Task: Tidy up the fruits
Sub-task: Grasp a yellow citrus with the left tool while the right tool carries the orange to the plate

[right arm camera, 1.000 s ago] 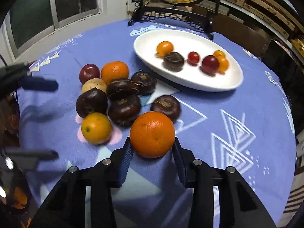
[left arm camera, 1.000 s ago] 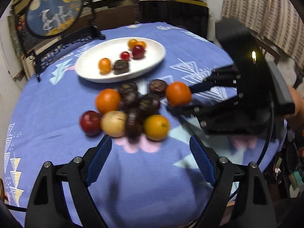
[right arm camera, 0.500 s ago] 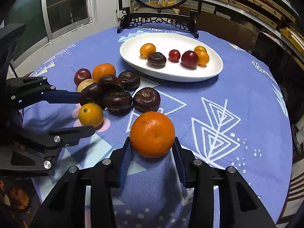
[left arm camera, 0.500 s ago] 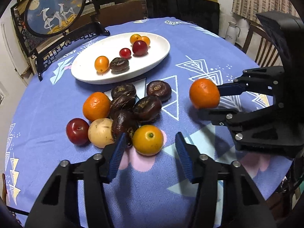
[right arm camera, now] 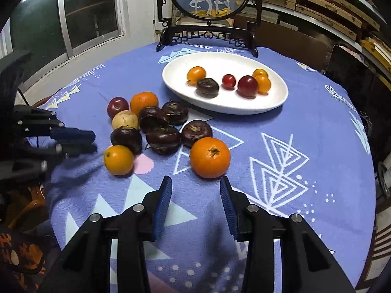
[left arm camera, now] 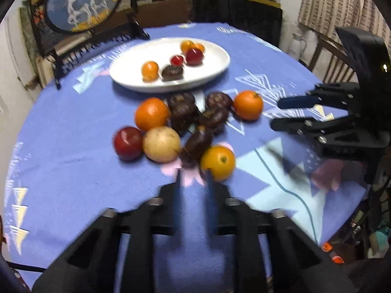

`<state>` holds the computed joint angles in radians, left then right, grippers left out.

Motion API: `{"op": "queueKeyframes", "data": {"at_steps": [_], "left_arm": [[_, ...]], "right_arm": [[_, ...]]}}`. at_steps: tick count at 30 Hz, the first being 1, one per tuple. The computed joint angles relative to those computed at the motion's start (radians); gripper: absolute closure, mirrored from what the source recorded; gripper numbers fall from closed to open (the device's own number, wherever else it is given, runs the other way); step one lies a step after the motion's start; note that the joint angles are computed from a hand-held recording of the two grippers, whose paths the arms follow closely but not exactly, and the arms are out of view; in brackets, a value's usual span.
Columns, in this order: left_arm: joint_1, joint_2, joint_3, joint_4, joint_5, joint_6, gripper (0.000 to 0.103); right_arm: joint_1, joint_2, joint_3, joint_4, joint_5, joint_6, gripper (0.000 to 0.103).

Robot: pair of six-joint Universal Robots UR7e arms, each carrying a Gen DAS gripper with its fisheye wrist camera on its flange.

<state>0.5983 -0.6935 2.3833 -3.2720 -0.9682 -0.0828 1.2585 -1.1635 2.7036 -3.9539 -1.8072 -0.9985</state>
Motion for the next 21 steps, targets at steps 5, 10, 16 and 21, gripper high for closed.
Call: {"op": "queueKeyframes", "data": {"at_steps": [5, 10, 16, 21], "left_arm": [[-0.015, 0.045, -0.021, -0.012, -0.05, 0.012, 0.053], [0.008, 0.097, -0.09, 0.022, -0.031, -0.032, 0.057], [0.019, 0.094, -0.091, 0.017, -0.019, -0.051, 0.067], [0.016, 0.045, -0.035, -0.036, -0.008, -0.039, 0.067]], "right_arm": [[0.008, 0.021, -0.017, -0.017, -0.047, 0.01, 0.054], [-0.019, 0.003, -0.002, -0.032, -0.021, 0.008, 0.051], [-0.013, 0.0, -0.018, 0.016, -0.027, 0.014, 0.051], [0.025, 0.039, -0.065, 0.029, -0.048, 0.023, 0.03]]}}
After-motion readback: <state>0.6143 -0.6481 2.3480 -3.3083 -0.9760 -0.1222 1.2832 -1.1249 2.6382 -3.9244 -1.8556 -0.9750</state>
